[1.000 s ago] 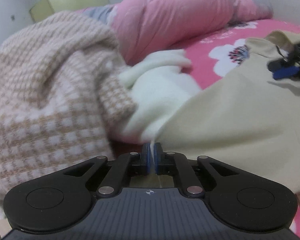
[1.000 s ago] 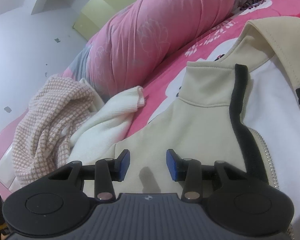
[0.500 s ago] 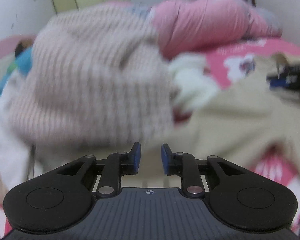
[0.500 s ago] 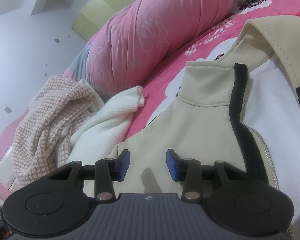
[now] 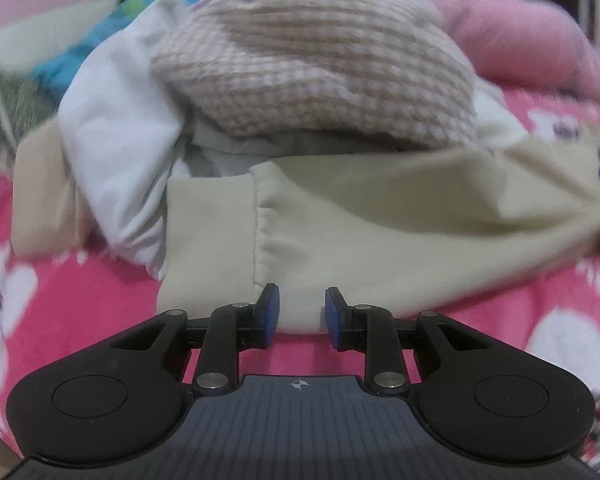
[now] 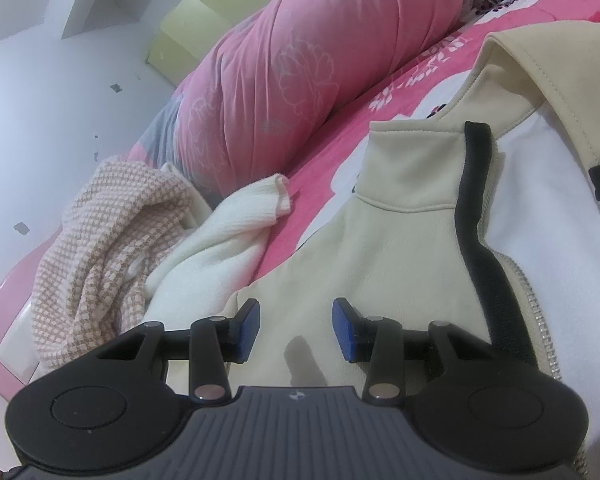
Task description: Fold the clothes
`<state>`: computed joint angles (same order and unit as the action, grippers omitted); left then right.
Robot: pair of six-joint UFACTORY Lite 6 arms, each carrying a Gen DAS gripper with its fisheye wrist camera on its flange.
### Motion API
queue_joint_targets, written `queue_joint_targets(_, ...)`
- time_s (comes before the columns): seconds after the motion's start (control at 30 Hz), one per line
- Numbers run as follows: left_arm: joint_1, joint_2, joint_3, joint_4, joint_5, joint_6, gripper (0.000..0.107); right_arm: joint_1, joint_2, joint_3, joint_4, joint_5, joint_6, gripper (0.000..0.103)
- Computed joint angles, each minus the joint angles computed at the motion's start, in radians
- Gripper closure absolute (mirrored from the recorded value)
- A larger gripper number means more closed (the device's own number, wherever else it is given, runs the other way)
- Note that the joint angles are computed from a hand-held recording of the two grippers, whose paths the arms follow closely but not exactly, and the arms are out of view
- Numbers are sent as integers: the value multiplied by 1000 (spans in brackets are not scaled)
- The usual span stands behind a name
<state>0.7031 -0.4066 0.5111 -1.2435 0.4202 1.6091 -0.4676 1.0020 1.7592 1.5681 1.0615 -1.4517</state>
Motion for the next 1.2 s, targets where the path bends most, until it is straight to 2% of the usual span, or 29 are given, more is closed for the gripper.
queue_joint_targets(0.13, 153, 116, 83, -19, 197, -134, 82, -6, 17, 18, -2, 18, 8, 61)
queue_joint_targets(0.2, 173, 74, 60, -31, 212, -128, 81, -7, 22, 23, -3, 23, 11, 61)
queue_joint_targets(0.23, 168, 28, 33, -43, 192, -112, 72, -7, 25, 27, -4, 24, 14, 61)
queue_joint_targets(0.3, 166, -76, -25, -77, 169, -62, 66, -8, 26, 28, -4, 25, 17, 61)
queue_joint_targets(0.4, 190, -168, -53, -42, 227, -91, 65, -5, 15, 24, -11, 11, 24, 61)
queue_joint_targets(0.43, 169, -195, -61, -28, 223, -108, 65, -2, 7, 19, -13, -1, 29, 61)
queue_joint_targets(0.57, -16, -224, -52, 31, 109, -232, 65, 10, -5, 74, -98, -72, 117, 61)
queue_joint_targets(0.63, -134, -200, -34, 29, 40, -274, 65, 18, -28, 107, -143, -180, 142, 61)
queue_joint_targets(0.7, -286, -167, -14, 41, -72, -327, 65, 3, -15, 217, -261, -260, 315, 60)
queue_joint_targets(0.8, -516, -146, 1, 177, -239, -492, 65, -92, 61, 450, -387, -147, 628, 59)
queue_joint_targets(0.87, -624, -124, 13, 145, -288, -471, 63, -156, -8, 509, -484, -112, 726, 59)
queue_joint_targets(0.93, -694, -121, 10, 13, -295, -351, 57, -263, -191, 406, -468, -52, 660, 57)
queue_joint_targets(1.07, -852, -129, -11, -17, -325, -346, 56, -576, -567, 83, -337, 179, 438, 48)
queue_joint_targets(1.2, -1022, -84, -4, -153, -376, -241, 56, -906, -868, -265, -383, 360, 161, 45)
